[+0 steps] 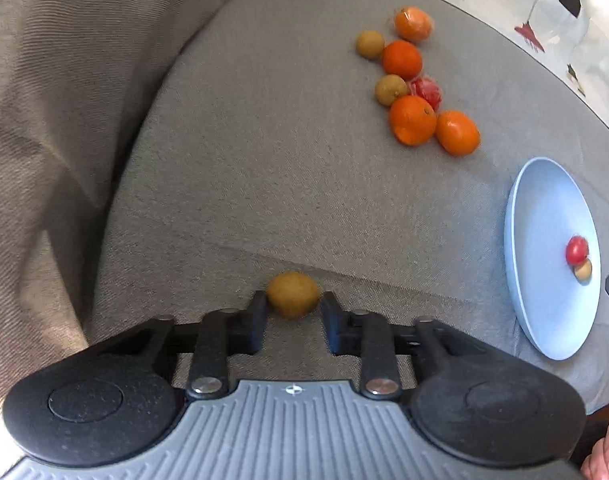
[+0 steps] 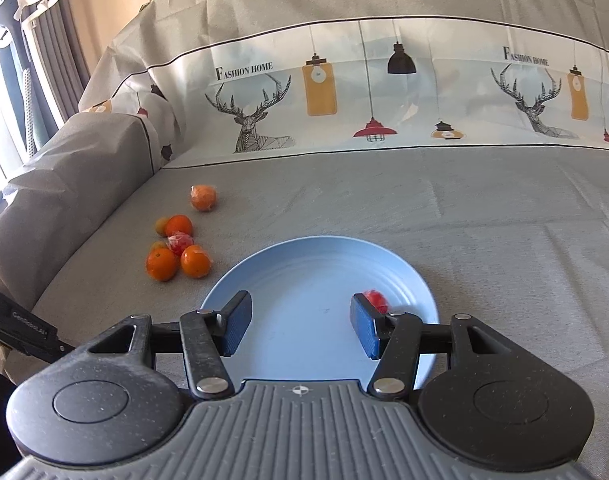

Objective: Organize fruits
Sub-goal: 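Hold the brown fruit in the left gripper while the right grasps an orange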

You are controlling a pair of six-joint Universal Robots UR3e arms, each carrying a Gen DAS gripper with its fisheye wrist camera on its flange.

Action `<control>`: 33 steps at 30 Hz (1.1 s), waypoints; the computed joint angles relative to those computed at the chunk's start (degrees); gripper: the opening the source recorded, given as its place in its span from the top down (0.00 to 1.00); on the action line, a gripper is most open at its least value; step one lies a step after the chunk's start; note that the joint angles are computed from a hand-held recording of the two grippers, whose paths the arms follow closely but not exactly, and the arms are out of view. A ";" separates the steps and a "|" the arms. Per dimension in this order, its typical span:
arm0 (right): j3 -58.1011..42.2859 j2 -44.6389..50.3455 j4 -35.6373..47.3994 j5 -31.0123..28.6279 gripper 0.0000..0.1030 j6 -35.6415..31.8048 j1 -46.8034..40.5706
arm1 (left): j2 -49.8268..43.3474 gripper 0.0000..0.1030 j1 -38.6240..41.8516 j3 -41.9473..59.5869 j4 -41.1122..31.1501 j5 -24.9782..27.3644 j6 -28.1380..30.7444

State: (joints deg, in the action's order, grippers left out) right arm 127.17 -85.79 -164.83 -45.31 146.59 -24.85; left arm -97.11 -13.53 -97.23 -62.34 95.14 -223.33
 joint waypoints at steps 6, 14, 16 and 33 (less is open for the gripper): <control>-2.23 2.25 -0.78 -1.17 0.45 2.44 3.50 | 2.47 0.71 -0.38 -4.34 7.99 0.48 -0.17; -8.21 8.49 -4.43 -2.73 0.49 5.53 11.60 | 4.89 0.70 -0.71 -8.48 15.41 -1.51 2.77; -10.71 10.80 -5.29 -3.44 0.51 7.29 14.00 | 4.77 0.71 -0.71 -8.81 16.64 -1.96 3.11; -41.69 32.51 1.85 -14.79 0.48 19.01 29.55 | 2.33 0.70 -0.51 -8.19 18.85 -1.94 4.16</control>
